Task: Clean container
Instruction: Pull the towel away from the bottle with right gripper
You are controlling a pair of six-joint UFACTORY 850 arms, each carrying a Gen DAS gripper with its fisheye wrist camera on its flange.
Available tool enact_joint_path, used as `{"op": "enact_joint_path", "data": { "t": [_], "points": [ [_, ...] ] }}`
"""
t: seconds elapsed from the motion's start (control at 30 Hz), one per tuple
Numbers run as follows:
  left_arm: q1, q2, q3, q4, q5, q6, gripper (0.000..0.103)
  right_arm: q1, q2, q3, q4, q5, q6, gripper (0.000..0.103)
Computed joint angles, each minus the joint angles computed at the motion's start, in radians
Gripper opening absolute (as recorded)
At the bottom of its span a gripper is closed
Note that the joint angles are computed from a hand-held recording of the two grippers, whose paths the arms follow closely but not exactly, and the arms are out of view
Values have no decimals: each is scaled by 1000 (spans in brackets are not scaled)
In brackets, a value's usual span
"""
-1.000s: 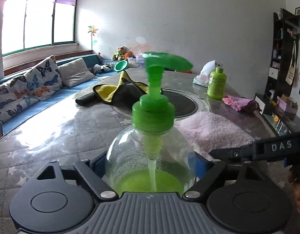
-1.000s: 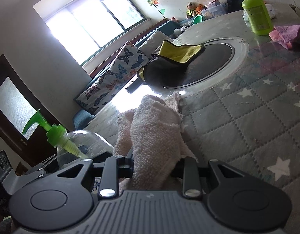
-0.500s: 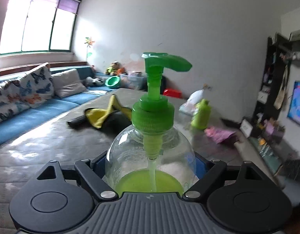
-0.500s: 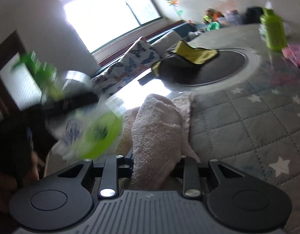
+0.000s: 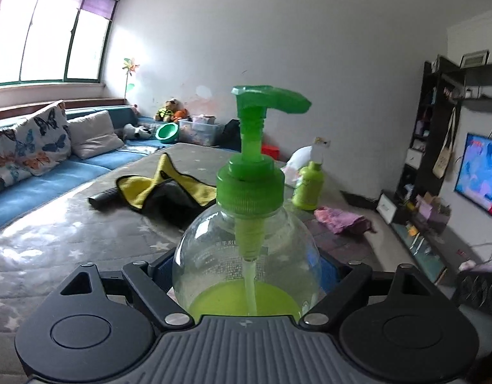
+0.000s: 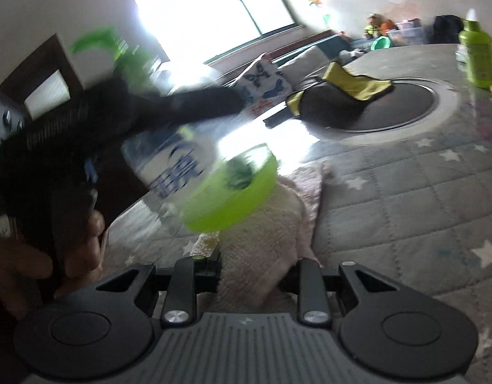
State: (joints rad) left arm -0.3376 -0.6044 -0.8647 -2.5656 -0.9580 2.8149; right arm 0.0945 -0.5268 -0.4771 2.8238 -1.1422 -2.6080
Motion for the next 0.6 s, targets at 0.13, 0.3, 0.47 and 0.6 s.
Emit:
{"op": "enact_joint_path", "data": {
  "t": [0.13, 0.3, 0.47, 0.6],
  "points": [
    [18, -2, -5, 55, 3, -67, 87, -22, 5, 13, 10, -20, 10, 25],
    [32, 0, -12, 159, -25, -161, 87, -4, 11, 15, 36, -21, -59, 25],
    [40, -6, -27, 236, -65, -247, 87, 45, 13, 12, 71, -15, -176, 25],
    [27, -3, -18, 188, -82, -177, 87, 71, 16, 8, 66, -4, -227, 25]
  ]
}}
